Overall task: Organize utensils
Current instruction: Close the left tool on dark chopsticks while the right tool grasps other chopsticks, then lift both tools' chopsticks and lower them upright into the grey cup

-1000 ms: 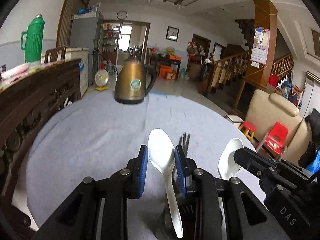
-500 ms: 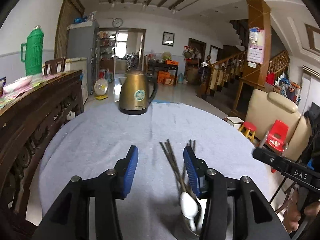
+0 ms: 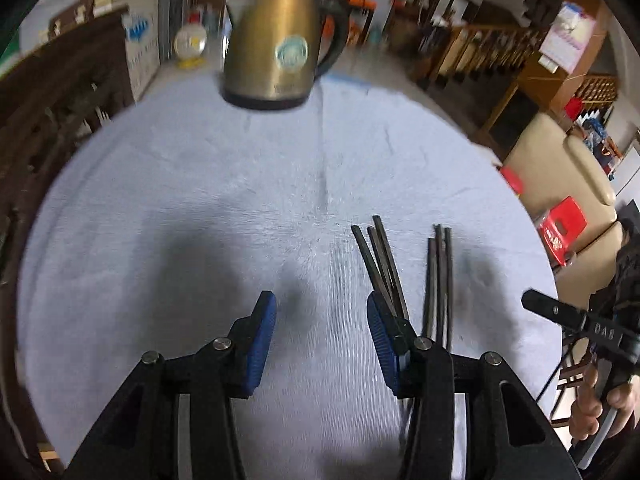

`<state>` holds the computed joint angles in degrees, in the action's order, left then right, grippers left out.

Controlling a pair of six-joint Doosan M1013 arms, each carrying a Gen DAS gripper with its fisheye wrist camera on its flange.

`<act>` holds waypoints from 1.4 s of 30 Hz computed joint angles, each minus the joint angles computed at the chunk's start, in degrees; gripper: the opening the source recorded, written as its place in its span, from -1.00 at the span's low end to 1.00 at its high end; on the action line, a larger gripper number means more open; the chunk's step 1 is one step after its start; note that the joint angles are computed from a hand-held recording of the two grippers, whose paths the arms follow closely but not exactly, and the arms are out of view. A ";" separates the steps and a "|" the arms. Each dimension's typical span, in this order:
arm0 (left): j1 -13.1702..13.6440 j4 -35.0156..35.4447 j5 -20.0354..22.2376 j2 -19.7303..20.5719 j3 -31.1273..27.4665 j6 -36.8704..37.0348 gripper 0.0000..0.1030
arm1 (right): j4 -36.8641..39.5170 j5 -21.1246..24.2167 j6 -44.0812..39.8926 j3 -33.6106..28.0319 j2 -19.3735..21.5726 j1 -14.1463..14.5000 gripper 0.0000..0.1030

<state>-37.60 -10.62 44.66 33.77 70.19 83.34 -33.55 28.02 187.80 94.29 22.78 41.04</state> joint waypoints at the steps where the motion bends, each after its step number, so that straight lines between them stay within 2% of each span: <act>1: 0.11 -0.53 2.51 1.61 -2.27 -0.13 -0.07 | 1.73 -0.22 -1.19 -0.33 0.27 -0.67 -0.39; 3: 0.14 -0.73 6.28 4.31 -6.04 -1.28 -0.09 | 10.05 -1.13 -8.36 -1.73 1.59 -3.28 -0.39; 5: 0.10 -1.17 9.61 6.77 -9.52 -1.36 -0.20 | 16.44 -1.09 -13.98 -3.20 2.79 -4.99 -0.41; 8: 0.26 -3.20 12.74 9.30 -13.25 -1.28 -0.24 | 21.99 1.54 -18.91 -6.32 4.86 -6.66 -0.44; 13: 0.14 -3.75 17.83 12.83 -18.67 -2.32 -0.24 | 26.90 6.01 -22.51 -10.08 7.56 -8.14 -0.53; 16: 0.07 -3.83 21.05 14.49 -21.19 -3.48 -0.25 | 28.35 10.43 -23.60 -12.85 9.48 -8.70 -0.56; 17: 0.03 -3.71 21.84 14.97 -21.98 -3.90 -0.25 | 28.14 12.04 -23.68 -13.70 9.93 -8.70 -0.66; 21: -0.16 -3.41 24.19 16.64 -25.09 -5.18 -0.25 | 26.93 17.23 -24.28 -17.20 11.63 -8.70 -0.67; 25: -0.68 -2.73 26.21 17.74 -27.23 -6.68 -0.25 | 26.61 24.59 -29.49 -22.37 14.14 -8.38 -0.69; 27: -0.63 -4.09 27.11 18.25 -28.27 -7.46 -0.25 | 25.95 26.73 -31.81 -24.07 15.01 -8.08 -0.69; 29: -0.83 -3.60 27.07 18.50 -28.80 -8.53 -0.25 | 25.22 27.09 -32.47 -24.41 15.20 -7.86 -0.80; 31: -1.16 -2.34 27.73 19.10 -29.83 -9.67 -0.25 | 24.95 25.51 -32.07 -23.30 14.62 -7.86 -0.82; 35: -2.58 2.36 29.07 20.20 -32.05 -10.95 -0.27 | 23.77 25.38 -31.26 -22.32 14.01 -8.09 -0.82; 37: -3.30 5.11 29.02 20.23 -32.09 -10.94 -0.51 | 23.04 25.27 -30.14 -21.24 13.34 -8.26 -0.82; 42: -3.85 6.52 28.61 20.35 -32.11 -9.23 -0.76 | 24.07 25.70 -30.94 -20.39 12.75 -8.52 -0.81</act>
